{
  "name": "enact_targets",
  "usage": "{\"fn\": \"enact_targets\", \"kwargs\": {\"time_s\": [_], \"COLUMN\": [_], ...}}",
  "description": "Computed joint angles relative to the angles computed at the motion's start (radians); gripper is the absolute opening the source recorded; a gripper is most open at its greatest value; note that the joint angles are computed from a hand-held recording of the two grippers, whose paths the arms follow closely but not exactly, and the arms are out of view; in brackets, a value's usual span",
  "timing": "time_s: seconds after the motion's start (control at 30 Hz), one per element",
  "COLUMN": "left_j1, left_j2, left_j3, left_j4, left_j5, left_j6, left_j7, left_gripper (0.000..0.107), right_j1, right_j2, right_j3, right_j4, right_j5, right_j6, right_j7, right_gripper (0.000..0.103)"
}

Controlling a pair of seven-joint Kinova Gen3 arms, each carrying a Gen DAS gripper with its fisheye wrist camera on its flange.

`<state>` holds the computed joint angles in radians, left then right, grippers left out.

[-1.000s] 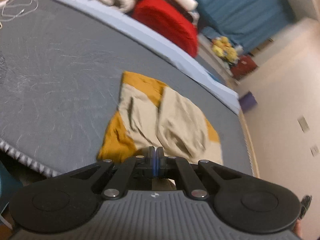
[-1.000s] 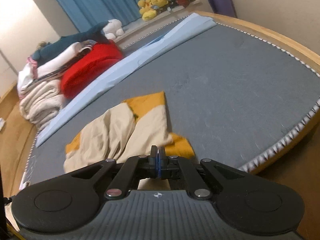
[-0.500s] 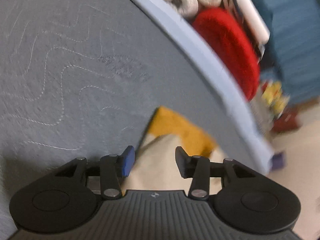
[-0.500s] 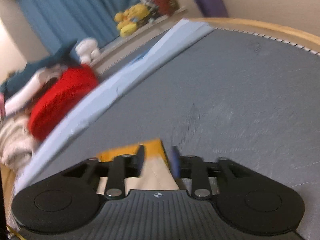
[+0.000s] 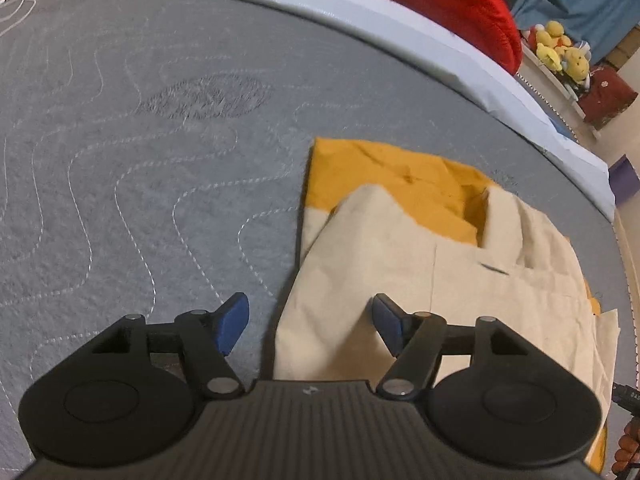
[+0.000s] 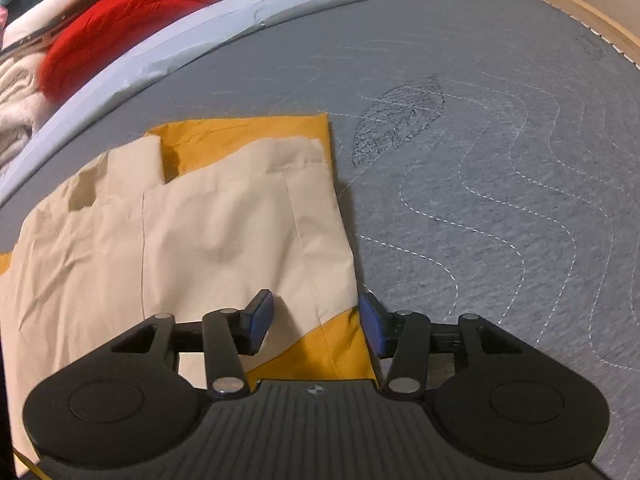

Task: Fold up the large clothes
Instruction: 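Lift the hem with both grippers and fold it up over the jacket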

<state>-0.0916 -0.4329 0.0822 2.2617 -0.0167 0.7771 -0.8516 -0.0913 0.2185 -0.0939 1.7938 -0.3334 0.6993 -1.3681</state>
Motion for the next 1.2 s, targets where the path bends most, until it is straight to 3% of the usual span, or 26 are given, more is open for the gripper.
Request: {"fn": "enact_targets", "kwargs": {"time_s": [0.07, 0.1, 0.17, 0.23, 0.33, 0.5, 0.6, 0.67, 0.73, 0.87, 0.93, 1.03, 1.1, 1.2], "left_j1": [0.010, 0.015, 0.017, 0.003, -0.028, -0.133, -0.247, -0.321, -0.373, -0.503, -0.563, -0.620, -0.586, -0.450], "left_j2": [0.007, 0.009, 0.006, 0.001, -0.042, -0.200, -0.236, -0.206, -0.191, -0.150, -0.102, -0.012, -0.011, -0.013], "left_j3": [-0.008, -0.009, -0.001, 0.032, 0.087, 0.148, 0.278, 0.363, 0.406, 0.548, 0.615, 0.685, 0.685, 0.586], "left_j4": [0.007, 0.004, 0.009, 0.000, -0.021, -0.003, 0.015, -0.001, -0.004, -0.021, -0.038, -0.102, -0.121, -0.106], "left_j5": [0.010, 0.015, 0.017, -0.007, -0.067, -0.109, -0.174, -0.201, -0.184, -0.230, -0.274, -0.282, -0.316, -0.265], "left_j6": [-0.009, -0.013, -0.027, -0.024, -0.019, -0.120, -0.192, -0.196, -0.218, -0.246, -0.224, -0.109, -0.077, -0.152], "left_j7": [-0.013, -0.018, -0.020, -0.002, 0.045, 0.087, 0.157, 0.217, 0.232, 0.299, 0.359, 0.358, 0.366, 0.270], "left_gripper": [0.071, 0.064, 0.044, 0.002, 0.001, 0.001, 0.001, 0.001, 0.001, 0.001, 0.007, 0.011, 0.012, 0.025], "right_j1": [-0.011, -0.036, -0.126, -0.213, -0.310, -0.320, -0.454, -0.546, -0.639, -0.824, -0.902, -1.007, -1.068, -1.080], "right_j2": [-0.014, -0.017, -0.024, -0.045, -0.082, -0.192, -0.209, -0.187, -0.150, -0.082, -0.032, 0.088, 0.107, 0.017], "right_j3": [0.005, 0.030, 0.113, 0.206, 0.331, 0.352, 0.432, 0.483, 0.542, 0.693, 0.786, 0.925, 0.994, 0.958], "right_j4": [0.016, 0.022, 0.036, 0.048, 0.072, 0.133, 0.154, 0.164, 0.177, 0.176, 0.154, 0.091, 0.081, 0.121], "right_j5": [0.007, 0.003, -0.008, -0.030, -0.126, -0.330, -0.368, -0.315, -0.275, -0.150, -0.078, 0.019, 0.091, 0.094], "right_j6": [-0.005, -0.010, -0.026, -0.037, -0.072, -0.270, -0.392, -0.474, -0.553, -0.629, -0.606, -0.489, -0.445, -0.476], "right_j7": [0.022, 0.041, 0.066, 0.107, 0.198, 0.237, 0.249, 0.192, 0.111, -0.052, -0.133, -0.255, -0.320, -0.296], "right_gripper": [0.045, 0.041, 0.015, 0.007, 0.004, 0.004, 0.004, 0.004, 0.004, 0.004, 0.005, 0.014, 0.015, 0.016]}}
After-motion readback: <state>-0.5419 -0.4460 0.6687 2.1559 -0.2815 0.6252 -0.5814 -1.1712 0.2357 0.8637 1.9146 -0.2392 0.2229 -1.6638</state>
